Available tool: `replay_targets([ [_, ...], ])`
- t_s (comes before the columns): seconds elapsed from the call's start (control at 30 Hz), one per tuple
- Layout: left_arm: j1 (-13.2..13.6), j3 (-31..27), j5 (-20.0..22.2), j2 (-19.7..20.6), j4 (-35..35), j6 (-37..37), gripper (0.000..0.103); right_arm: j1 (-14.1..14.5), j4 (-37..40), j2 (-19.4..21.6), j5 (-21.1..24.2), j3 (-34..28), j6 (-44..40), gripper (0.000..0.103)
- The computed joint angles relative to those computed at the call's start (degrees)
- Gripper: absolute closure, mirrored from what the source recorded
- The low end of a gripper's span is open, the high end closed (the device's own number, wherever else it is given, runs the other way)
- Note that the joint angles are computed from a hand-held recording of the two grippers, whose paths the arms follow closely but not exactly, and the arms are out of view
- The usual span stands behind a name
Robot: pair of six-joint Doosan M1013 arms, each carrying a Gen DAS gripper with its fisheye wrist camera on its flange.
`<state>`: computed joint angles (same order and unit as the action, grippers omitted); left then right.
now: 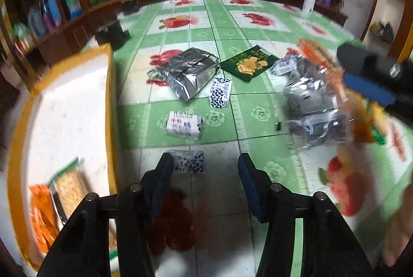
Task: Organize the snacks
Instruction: 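Move right gripper to the clear bag while left gripper moves to the white-blue packet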
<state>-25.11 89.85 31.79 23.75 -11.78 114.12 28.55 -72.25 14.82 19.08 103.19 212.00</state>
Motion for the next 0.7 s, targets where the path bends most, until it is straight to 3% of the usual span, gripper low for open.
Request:
replay_targets([
  [0.03, -0.3, 0.3, -0.7, 0.0, 1.1, -0.6, 0.051, -0.1, -0.1, -0.1, 0.2, 0.0, 0.2, 0.043],
  [0.2, 0.3, 2.3, -1.5, -1.3, -8.1, 8.4, 0.051, -0.5, 6.7, 0.2, 2.7, -0.3, -5.1, 0.043],
  [0.3, 1.7, 3.0, 2.0, -2.1, -18.9, 19.1, 0.051, -1.0, 15.9, 1.0, 3.8, -1.5, -14.0, 0.043],
  [0.43, 3.5, 3.0, 5.5, -2.5, -27.4, 24.2, 0.051, -0.7, 17.8, 1.7, 7.4, -2.4, -16.5, 0.043],
  [0.57, 3.1, 1.9, 5.3, -1.7, -23.0, 21.9, 0.051, -1.1, 21.6, 2.7, 9.4, -3.4, -20.8, 0.043],
  [0.7, 1.7, 2.4, 0.7, -1.7, -14.4, 16.3, 0.051, -1.1, 22.3, 2.8, 10.0, -3.6, -22.1, 0.043],
])
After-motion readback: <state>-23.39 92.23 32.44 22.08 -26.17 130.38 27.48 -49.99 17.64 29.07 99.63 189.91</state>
